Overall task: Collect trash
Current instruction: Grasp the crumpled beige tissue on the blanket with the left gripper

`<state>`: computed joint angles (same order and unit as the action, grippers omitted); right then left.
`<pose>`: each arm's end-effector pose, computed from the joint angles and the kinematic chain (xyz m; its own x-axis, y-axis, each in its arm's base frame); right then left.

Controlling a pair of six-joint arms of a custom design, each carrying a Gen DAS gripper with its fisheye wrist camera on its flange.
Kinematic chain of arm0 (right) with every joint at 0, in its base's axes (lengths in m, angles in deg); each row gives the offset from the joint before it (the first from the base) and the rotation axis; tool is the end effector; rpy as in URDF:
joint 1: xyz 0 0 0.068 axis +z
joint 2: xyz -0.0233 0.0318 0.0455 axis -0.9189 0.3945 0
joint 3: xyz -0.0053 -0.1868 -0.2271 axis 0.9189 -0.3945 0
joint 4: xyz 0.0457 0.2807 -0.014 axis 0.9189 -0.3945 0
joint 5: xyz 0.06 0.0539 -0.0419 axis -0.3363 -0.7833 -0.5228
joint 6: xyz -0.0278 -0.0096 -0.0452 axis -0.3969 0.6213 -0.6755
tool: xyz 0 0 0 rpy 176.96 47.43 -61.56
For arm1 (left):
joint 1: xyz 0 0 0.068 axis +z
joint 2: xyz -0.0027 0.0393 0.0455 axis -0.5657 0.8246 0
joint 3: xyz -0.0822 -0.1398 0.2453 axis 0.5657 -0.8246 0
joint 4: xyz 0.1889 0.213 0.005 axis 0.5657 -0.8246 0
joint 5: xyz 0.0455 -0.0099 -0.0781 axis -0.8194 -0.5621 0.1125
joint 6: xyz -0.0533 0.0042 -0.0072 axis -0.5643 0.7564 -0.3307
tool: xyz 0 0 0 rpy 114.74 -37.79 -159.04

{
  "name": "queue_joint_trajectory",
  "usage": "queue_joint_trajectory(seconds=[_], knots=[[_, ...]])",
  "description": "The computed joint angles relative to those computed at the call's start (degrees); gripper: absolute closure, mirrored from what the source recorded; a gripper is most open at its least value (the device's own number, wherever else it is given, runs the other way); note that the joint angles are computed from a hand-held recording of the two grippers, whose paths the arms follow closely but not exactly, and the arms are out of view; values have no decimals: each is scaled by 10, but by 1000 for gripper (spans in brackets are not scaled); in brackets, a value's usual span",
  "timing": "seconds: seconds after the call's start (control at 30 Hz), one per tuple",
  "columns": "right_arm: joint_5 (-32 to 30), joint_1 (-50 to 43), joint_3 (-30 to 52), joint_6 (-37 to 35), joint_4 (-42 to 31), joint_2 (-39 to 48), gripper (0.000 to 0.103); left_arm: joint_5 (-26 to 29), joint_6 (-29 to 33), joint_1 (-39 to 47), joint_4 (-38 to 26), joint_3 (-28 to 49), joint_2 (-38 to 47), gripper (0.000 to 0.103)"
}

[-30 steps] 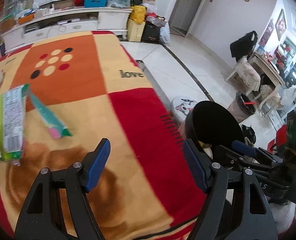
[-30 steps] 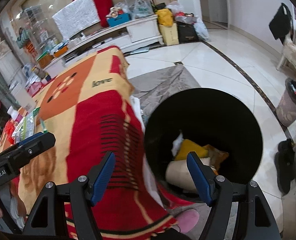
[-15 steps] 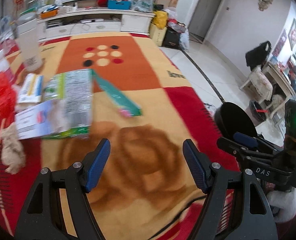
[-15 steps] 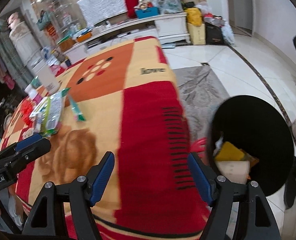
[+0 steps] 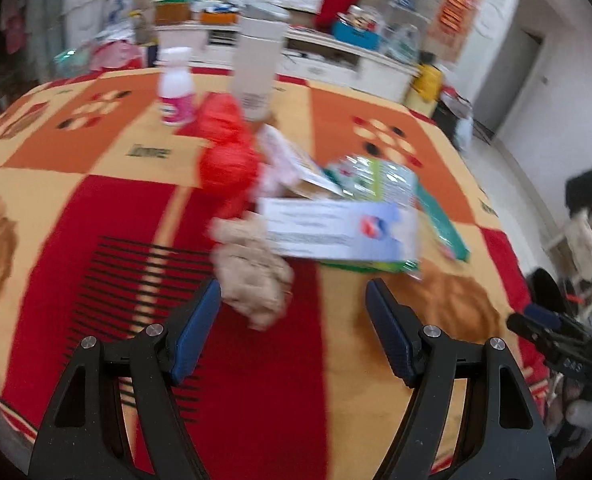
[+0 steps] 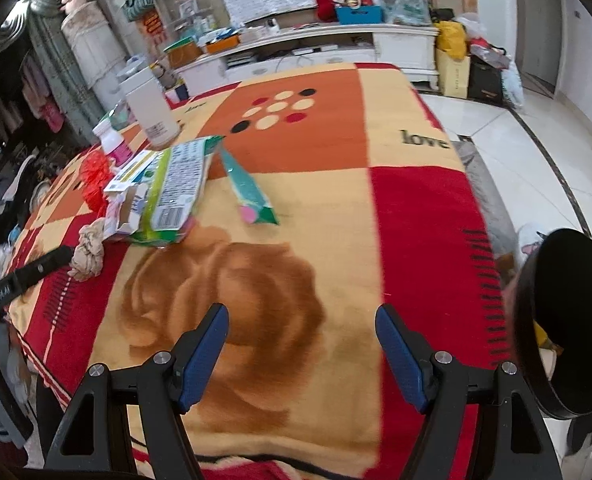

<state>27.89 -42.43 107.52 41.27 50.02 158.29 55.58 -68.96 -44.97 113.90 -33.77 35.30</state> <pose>0.2863 0.1361 0.0724 -0.7762 -0.3657 -0.5136 -0.4951 0.8578 0.1376 0.2107 -0.0297 0.0573 -0.6398 -0.4492 -0.6236 -0.4304 0.8816 -0.1935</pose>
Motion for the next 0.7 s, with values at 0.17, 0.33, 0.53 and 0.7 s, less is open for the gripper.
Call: queue_joint_trajectory(seconds=[0.17, 0.33, 0.53, 0.7], knots=[[3, 41, 28, 12, -9, 14, 30, 29, 33, 60, 34, 16, 61, 29], [10, 84, 72, 23, -19, 32, 30, 99, 60, 112, 68, 51, 150, 30], [22, 129, 149, 33, -36, 68, 30, 186, 95, 167, 87, 23, 132, 72], [53, 166, 250, 33, -57, 135, 29, 181, 135, 180, 31, -33, 10, 74]])
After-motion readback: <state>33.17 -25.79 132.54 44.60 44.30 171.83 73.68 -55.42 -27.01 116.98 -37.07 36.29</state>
